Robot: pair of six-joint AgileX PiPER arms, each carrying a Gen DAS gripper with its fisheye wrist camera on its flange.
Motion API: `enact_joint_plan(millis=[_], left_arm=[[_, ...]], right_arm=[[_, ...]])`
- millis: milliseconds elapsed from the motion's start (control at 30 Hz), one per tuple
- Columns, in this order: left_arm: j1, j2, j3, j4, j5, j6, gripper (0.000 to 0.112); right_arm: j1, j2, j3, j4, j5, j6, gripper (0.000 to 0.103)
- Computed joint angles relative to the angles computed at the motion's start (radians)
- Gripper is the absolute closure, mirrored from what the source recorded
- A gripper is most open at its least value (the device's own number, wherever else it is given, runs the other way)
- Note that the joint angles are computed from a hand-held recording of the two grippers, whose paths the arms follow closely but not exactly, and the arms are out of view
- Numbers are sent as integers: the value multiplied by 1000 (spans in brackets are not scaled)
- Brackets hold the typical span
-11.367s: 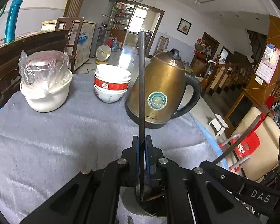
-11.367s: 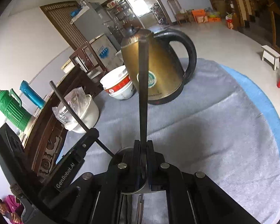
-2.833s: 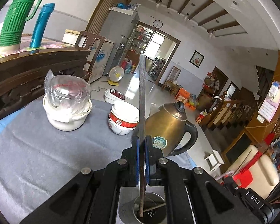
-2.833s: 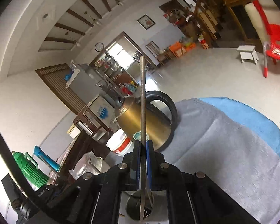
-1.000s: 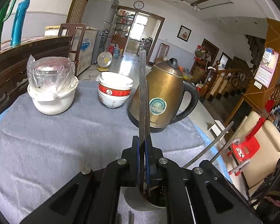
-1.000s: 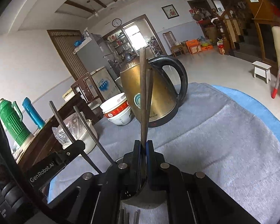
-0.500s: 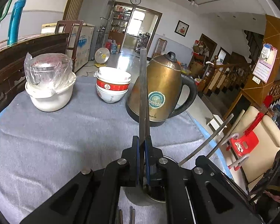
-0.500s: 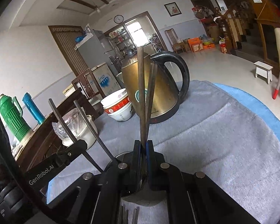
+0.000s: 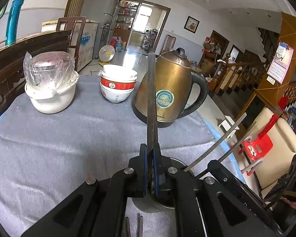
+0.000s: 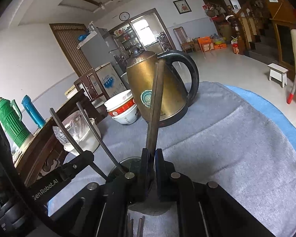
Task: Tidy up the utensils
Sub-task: 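Lower both chopsticks into the grey holder cup, then open both tools to release the chopsticks into the cup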
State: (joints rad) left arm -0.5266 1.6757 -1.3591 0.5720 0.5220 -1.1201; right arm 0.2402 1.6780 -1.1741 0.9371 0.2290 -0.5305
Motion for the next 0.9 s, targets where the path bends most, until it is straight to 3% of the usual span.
enact_joint_plan(millis=[67, 167, 267, 367, 400, 633, 900], left_arm=[[1, -4, -3, -3, 10, 0, 104], [9, -19, 1, -38, 10, 23, 90], [7, -36, 6, -32, 16, 15, 78], [11, -65, 23, -46, 19, 25, 77], [13, -80, 32, -56, 22, 32, 75], [13, -268, 200, -37, 41, 28, 48], [37, -505, 508, -198, 115, 170, 42]], right_arm=[[2, -6, 3, -42, -4, 38, 94], [-2, -22, 12, -70, -9, 72, 92], [-4, -40, 23, -111, -18, 121, 82], [-7, -68, 41, -139, -30, 153, 57], [-4, -77, 46, -171, -39, 184, 43], [-29, -239, 159, -224, -46, 241, 43], [-50, -339, 274, -293, 180, 244, 41]])
